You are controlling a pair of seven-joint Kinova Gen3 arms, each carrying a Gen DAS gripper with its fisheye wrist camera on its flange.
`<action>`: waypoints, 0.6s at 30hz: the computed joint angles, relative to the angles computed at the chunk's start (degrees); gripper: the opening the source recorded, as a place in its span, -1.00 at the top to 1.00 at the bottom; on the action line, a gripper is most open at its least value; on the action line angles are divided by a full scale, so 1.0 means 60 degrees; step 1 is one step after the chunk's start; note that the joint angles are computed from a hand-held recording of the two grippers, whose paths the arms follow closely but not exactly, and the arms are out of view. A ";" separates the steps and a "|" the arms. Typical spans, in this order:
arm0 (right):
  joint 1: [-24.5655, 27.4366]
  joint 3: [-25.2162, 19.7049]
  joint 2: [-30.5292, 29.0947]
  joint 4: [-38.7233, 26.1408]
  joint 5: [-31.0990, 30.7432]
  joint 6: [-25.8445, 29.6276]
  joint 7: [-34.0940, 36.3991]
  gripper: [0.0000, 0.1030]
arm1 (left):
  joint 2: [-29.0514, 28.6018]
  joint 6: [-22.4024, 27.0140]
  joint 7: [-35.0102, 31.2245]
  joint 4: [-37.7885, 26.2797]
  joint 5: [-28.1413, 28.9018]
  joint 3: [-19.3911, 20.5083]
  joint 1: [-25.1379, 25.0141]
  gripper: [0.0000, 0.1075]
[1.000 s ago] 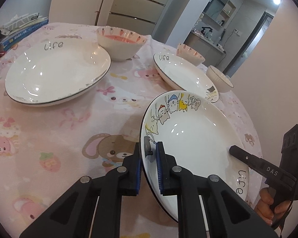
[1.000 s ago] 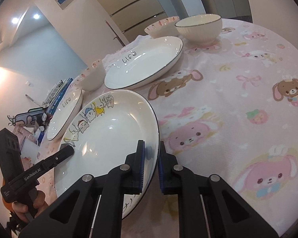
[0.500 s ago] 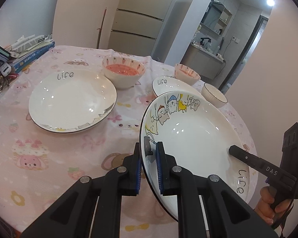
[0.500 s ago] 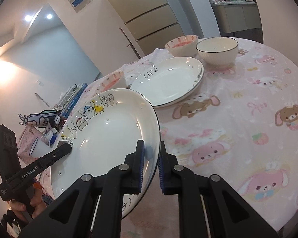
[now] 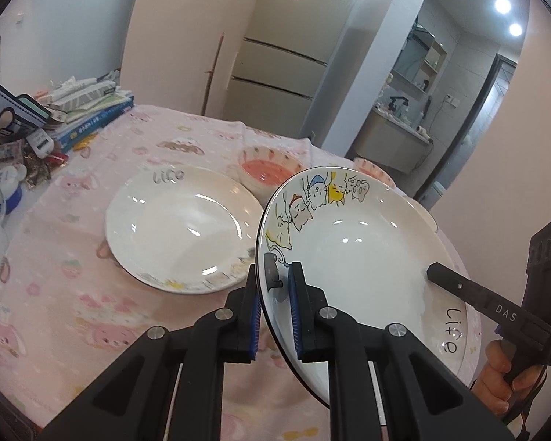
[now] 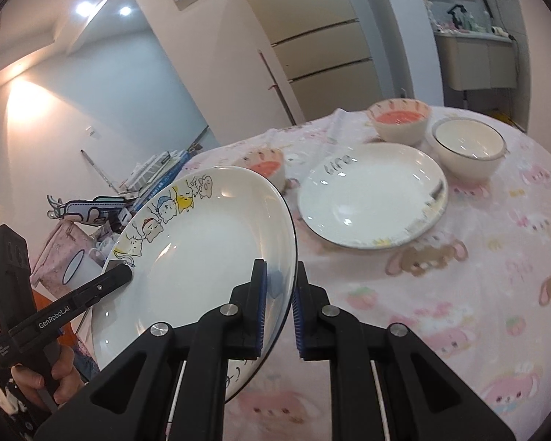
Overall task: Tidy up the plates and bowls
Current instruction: 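Lift and carry the cartoon plate with both grippers toward the plain white plate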
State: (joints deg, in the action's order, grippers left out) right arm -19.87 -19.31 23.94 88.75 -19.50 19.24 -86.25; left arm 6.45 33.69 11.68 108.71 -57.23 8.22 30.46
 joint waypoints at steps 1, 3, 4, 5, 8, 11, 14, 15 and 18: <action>-0.0186 0.0105 0.0119 -0.0264 0.0097 0.0110 -0.0075 0.76 | -0.0082 0.0073 -0.0040 0.0028 0.0010 -0.0034 -0.0038 0.72; -0.0470 0.0226 0.0393 -0.0827 0.0239 0.0366 -0.0190 0.76 | -0.0271 0.0146 -0.0088 0.0139 -0.0009 -0.0085 -0.0205 0.72; -0.0613 0.0294 0.0531 -0.1113 0.0316 0.0500 -0.0252 0.76 | -0.0323 0.0120 -0.0176 0.0164 0.0039 -0.0089 -0.0339 0.72; -0.0812 0.0398 0.0661 -0.1394 0.0423 0.0608 -0.0350 0.76 | -0.0379 0.0059 -0.0239 0.0215 0.0072 -0.0097 -0.0476 0.72; -0.1256 0.0624 0.1025 -0.2077 0.0717 0.0835 -0.0582 0.76 | -0.0554 -0.0056 -0.0353 0.0393 0.0126 -0.0097 -0.0863 0.72; -0.1547 0.0692 0.1466 -0.2828 0.0911 0.1165 -0.0707 0.76 | -0.0680 -0.0167 -0.0462 0.0546 0.0156 -0.0102 -0.1236 0.71; -0.1767 0.0733 0.1850 -0.3455 0.1050 0.1468 -0.0743 0.76 | -0.0765 -0.0492 -0.0643 0.0741 0.0249 -0.0175 -0.1671 0.71; -0.1847 0.0766 0.1973 -0.3672 0.1088 0.1593 -0.0778 0.76 | -0.0786 -0.0614 -0.0738 0.0798 0.0320 -0.0210 -0.1816 0.71; -0.2071 0.0847 0.2398 -0.4330 0.1170 0.1965 -0.0877 0.76 | -0.0785 -0.0870 -0.0992 0.0909 0.0487 -0.0307 -0.2191 0.71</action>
State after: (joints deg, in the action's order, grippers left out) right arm -32.30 -14.23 38.32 62.77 -12.48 31.03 -91.51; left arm 1.73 28.47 5.73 114.16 -54.31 6.38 17.31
